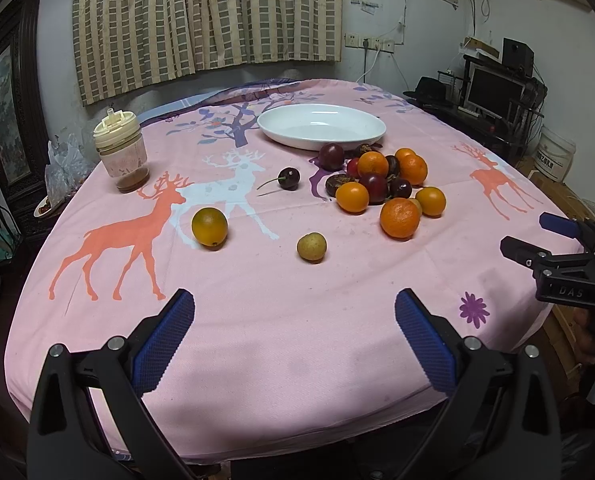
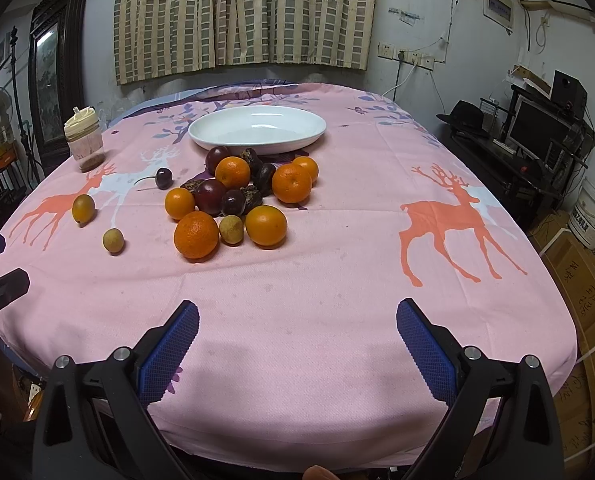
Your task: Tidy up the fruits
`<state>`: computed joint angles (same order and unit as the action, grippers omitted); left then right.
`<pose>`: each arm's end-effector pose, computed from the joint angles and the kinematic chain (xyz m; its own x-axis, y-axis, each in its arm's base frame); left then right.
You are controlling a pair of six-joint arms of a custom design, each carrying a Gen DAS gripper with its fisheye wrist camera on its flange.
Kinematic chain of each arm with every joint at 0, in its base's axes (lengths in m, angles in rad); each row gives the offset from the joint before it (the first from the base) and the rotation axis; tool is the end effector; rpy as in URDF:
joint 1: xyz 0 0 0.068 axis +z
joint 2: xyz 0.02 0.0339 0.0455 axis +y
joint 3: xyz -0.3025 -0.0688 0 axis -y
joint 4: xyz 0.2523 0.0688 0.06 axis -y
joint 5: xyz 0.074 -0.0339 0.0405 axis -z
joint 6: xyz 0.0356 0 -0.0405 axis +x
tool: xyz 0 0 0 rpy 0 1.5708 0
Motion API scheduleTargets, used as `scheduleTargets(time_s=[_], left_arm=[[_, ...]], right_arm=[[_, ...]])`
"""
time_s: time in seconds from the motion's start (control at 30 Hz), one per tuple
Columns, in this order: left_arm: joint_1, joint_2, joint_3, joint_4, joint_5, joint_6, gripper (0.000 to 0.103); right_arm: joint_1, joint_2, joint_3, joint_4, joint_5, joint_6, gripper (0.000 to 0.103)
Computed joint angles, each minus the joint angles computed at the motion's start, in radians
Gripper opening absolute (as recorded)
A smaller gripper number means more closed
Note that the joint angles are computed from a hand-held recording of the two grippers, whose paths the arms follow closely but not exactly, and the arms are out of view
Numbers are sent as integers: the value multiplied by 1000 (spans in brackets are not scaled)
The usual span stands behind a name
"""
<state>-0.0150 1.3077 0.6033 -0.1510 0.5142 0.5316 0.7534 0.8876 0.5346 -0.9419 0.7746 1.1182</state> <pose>0.2410 -0.0211 0.2087 -0.4805 0.4486 -0.7536 0.6719 0.7405 0.0125 0.0999 0.0596 0.2215 -0.6216 0.2982 -0.7243 0.4781 0.8769 -0.0493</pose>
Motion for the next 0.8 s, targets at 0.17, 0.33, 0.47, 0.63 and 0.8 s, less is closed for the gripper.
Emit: scheduleTargets(time_s=[0.17, 0.33, 0.47, 0.63, 0.8], left_arm=[[-1, -1, -1, 1, -1, -1, 98], [-1, -2, -2, 1, -1, 1, 98], [-3, -3, -1, -1, -3, -2, 98], [20, 23, 0, 7, 9, 19, 98], [60, 69, 6, 16, 29, 56, 98]], right_arm=[[1, 0, 0, 0, 0, 1, 99], [-2, 0, -1, 3, -2, -3, 99], [-8, -2, 1, 4, -5, -10, 99], [-42, -19, -12, 36, -22, -59, 99], [-42, -1, -26, 64, -34, -54, 99]])
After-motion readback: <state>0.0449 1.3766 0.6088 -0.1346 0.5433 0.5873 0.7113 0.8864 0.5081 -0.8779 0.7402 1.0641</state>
